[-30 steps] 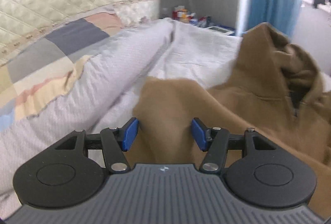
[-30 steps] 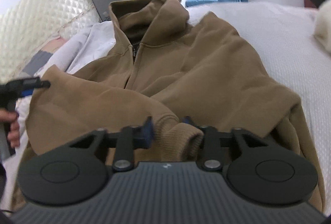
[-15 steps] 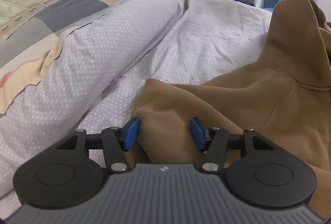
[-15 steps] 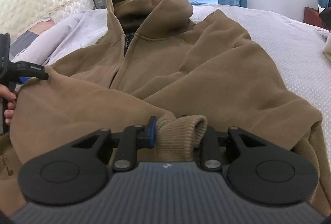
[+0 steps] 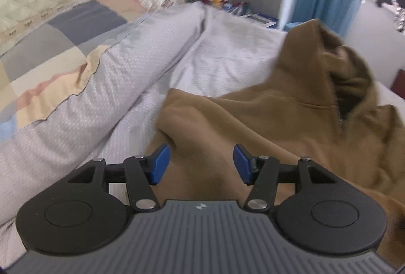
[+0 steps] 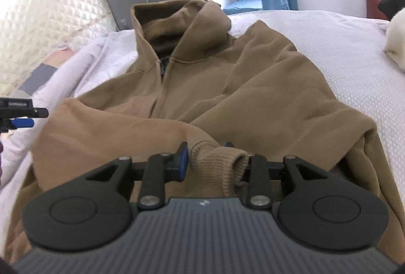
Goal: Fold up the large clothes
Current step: 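Lower the sleeve onto the body and open the left gripper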
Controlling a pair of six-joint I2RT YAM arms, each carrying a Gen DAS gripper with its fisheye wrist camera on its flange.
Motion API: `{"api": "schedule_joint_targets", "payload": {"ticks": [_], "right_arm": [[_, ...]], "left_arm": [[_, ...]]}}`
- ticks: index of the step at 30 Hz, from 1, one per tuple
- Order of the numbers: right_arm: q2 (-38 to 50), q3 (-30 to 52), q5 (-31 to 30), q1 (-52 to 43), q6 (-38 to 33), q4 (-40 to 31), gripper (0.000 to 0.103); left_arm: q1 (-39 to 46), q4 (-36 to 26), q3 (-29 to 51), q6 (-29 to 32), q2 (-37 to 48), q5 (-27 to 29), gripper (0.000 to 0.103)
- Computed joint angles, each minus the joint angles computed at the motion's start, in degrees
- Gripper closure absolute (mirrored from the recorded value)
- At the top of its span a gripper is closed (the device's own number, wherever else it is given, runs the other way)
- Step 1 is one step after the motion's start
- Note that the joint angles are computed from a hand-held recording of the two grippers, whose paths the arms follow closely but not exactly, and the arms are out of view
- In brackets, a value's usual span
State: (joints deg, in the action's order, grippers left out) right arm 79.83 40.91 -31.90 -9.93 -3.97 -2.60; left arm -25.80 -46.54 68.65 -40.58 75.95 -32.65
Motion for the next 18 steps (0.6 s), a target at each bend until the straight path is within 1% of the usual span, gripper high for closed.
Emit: {"api": "schedule_joint_targets", "payload": {"ticks": [2, 4, 7, 9, 11, 13, 16, 18], "right_arm": [[-2.6, -1.1, -0.8, -0.5, -0.2, -0.1, 0.068], [-5.5, -2.6, -1.7, -1.2, -0.1, -0.5, 0.068], [-11.0, -5.7, -3.6, -2.7, -1.1, -0.2, 0.068], [-14.3, -7.1, -4.8, -4.1, -1.6, -0.7, 0.068], [-16.3, -7.4, -7.7, -6.2, -2.1, -1.9, 0.068], [-18.5, -8.1, -8.9, -7.8, -2.6, -2.7, 0.068], [-21.7, -8.5, -11.9, -9.9, -3.9, -4.7, 0.068], [-24.3, -8.9, -13.7, -11.0, -4.9, -6.2, 0.068]], "left_arm": [[-6.3, -3.8, 0.3, -3.9, -2.4, -3.9, 0.041], [-11.7, -7.0, 0.6, -8.9, -4.0, -6.0, 0.041], [-21.1, -13.9, 3.1, -17.4, -3.8, -11.7, 0.041], [-27.2, -19.1, 5.6, -24.1, -2.6, -14.6, 0.041], [-32.7, -24.3, 8.7, -29.7, -0.7, -16.7, 0.041], [-38.3, -29.3, 12.4, -34.1, 2.0, -19.1, 0.041], [-44.1, -32.9, 15.3, -39.5, 4.3, -21.0, 0.041], [-47.2, -36.4, 17.9, -42.4, 7.2, -22.9, 0.041]]}}
